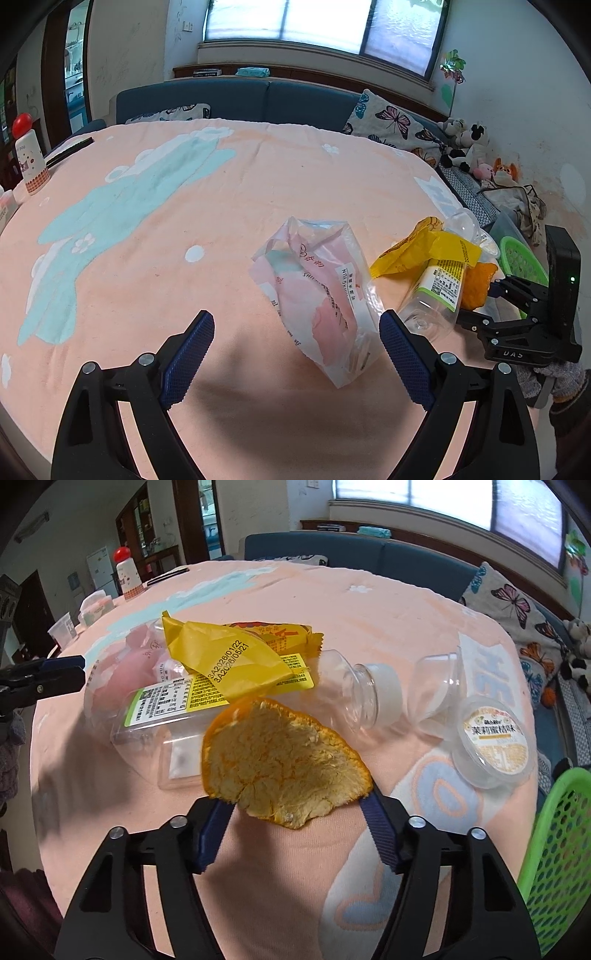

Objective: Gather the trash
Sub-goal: 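Grasp the orange peel with the right gripper while the left gripper grasps the plastic bag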

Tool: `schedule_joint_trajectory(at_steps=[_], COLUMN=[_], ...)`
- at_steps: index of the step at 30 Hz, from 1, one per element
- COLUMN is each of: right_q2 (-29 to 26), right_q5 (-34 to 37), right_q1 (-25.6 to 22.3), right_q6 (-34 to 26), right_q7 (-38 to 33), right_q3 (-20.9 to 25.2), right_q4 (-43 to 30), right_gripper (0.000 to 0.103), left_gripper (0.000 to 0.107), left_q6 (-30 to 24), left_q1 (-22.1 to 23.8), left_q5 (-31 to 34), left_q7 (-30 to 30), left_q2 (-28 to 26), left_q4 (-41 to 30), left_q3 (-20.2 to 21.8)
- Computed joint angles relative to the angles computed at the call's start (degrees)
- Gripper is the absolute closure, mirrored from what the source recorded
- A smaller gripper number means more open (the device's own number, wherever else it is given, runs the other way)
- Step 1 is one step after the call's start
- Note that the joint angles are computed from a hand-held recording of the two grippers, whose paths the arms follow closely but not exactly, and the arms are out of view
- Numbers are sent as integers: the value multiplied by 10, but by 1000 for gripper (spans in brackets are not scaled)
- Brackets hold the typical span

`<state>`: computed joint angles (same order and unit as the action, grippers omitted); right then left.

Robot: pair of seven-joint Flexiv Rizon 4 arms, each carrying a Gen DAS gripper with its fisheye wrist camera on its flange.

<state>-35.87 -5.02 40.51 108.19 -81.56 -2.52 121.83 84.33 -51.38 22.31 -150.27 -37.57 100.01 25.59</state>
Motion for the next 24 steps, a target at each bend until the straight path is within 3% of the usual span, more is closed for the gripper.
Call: schedule_joint_trajectory(at_steps=[8,17,24], right_q2=[11,23,34], right_q5=[37,75,96], right_q1=[27,48,59], right_q6=[16,37,45], right_q7=[15,22,24], right_q3=[-16,-20,-21], right_q4=[17,39,52], right_gripper=[48,50,50], left_gripper=[23,27,45], left_q6=[5,4,13], left_q1=[16,72,130], left_q5=[-12,-76,-144], left_q7=[9,57,109], left_q2=[-4,-23,-43], left_q4=[-5,-19,-17], left_q3=[-17,-76,-142])
